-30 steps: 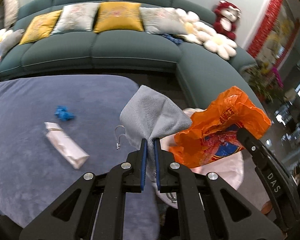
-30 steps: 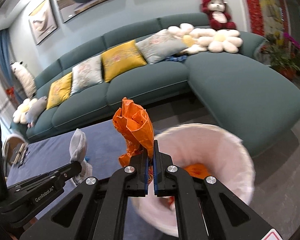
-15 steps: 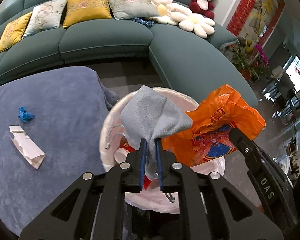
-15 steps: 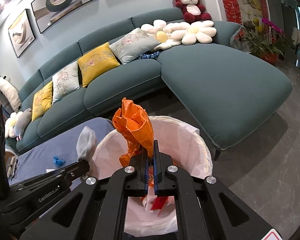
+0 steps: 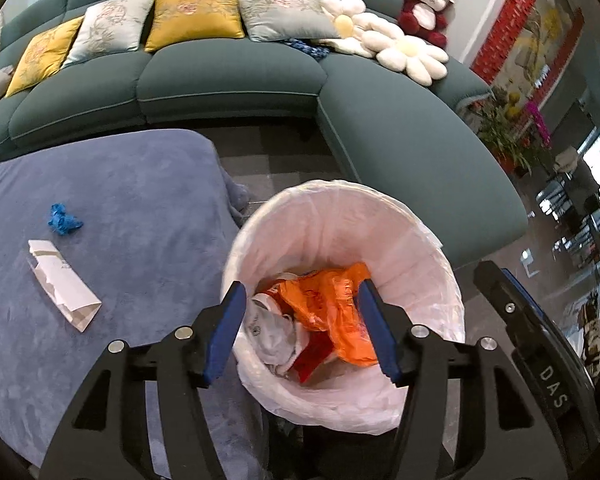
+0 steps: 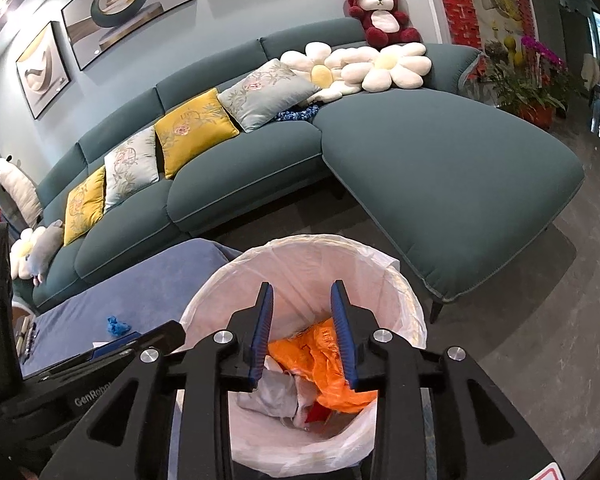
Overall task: Collect trash
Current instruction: 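Carry pouch and orange bag over the wastebasket and open both grippers, then move both grippers back to the white paper box and blue bag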
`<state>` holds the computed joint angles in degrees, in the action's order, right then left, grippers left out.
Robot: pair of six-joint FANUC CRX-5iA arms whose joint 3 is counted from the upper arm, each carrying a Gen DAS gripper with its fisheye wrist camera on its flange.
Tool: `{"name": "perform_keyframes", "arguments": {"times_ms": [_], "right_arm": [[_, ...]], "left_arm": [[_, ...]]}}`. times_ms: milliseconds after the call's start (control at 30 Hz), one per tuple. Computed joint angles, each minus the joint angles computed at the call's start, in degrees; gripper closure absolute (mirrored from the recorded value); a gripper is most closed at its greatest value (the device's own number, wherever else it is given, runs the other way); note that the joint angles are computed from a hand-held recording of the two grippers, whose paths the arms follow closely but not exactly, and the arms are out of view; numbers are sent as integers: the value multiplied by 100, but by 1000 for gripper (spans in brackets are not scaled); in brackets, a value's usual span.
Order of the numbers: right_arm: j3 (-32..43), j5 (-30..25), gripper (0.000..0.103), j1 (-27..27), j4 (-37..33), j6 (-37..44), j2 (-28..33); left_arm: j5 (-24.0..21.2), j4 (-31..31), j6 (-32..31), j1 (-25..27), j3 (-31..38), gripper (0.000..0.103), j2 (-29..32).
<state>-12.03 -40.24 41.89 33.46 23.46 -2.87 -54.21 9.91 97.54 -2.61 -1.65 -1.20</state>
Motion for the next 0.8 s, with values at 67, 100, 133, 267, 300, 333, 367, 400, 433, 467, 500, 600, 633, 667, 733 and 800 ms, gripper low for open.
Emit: {"name": "perform_keyframes", "arguments": {"times_ms": [67,100,133,267,300,333,367,400,433,467,500,600,633,667,733,800], "right_arm": [[19,7,73,23,-19,29,4],[34,7,73,40,-24,48,11],[45,7,73,53,-25,65,18],[153,-4,73,156,-52,191,96],[187,-11,73,180,-70,226,119],[210,-9,73,196,-82,256,140],[244,-20,73,230,-89,283,167],[282,-23,73,259,-121,331,194],[310,-27,73,279,-137,357,217],[350,-40,73,310,-158,397,250],[389,-43,73,339,-183,441,281],[523,-83,73,427,-246,547,385],[585,-99,73,447,-288,606,432],[631,-110,73,480,-320,654,473],[696,-118,73,541,-364,724,533],[807,-140,73,608,-425,817,631]], "left_arm": [[-3,-66,78,53,-46,47,-64],[-3,-87,98,82,-60,46,-84],[0,-117,140,129,-92,46,-125],[-22,-166,221,302,-172,45,-230],[-34,-179,240,345,-187,45,-253],[-55,-200,259,400,-204,45,-281],[-66,-220,280,462,-231,45,-317],[-73,-236,298,514,-257,45,-347],[-79,-245,314,563,-283,45,-372],[-79,-231,303,626,-317,45,-398],[-80,-225,303,684,-354,45,-425],[-110,-245,384,901,-461,43,-505],[-129,-253,408,965,-467,42,-509],[-136,-267,438,1027,-500,40,-533],[-139,-290,480,1189,-590,40,-585],[-183,-356,540,1292,-616,40,-596]]}}
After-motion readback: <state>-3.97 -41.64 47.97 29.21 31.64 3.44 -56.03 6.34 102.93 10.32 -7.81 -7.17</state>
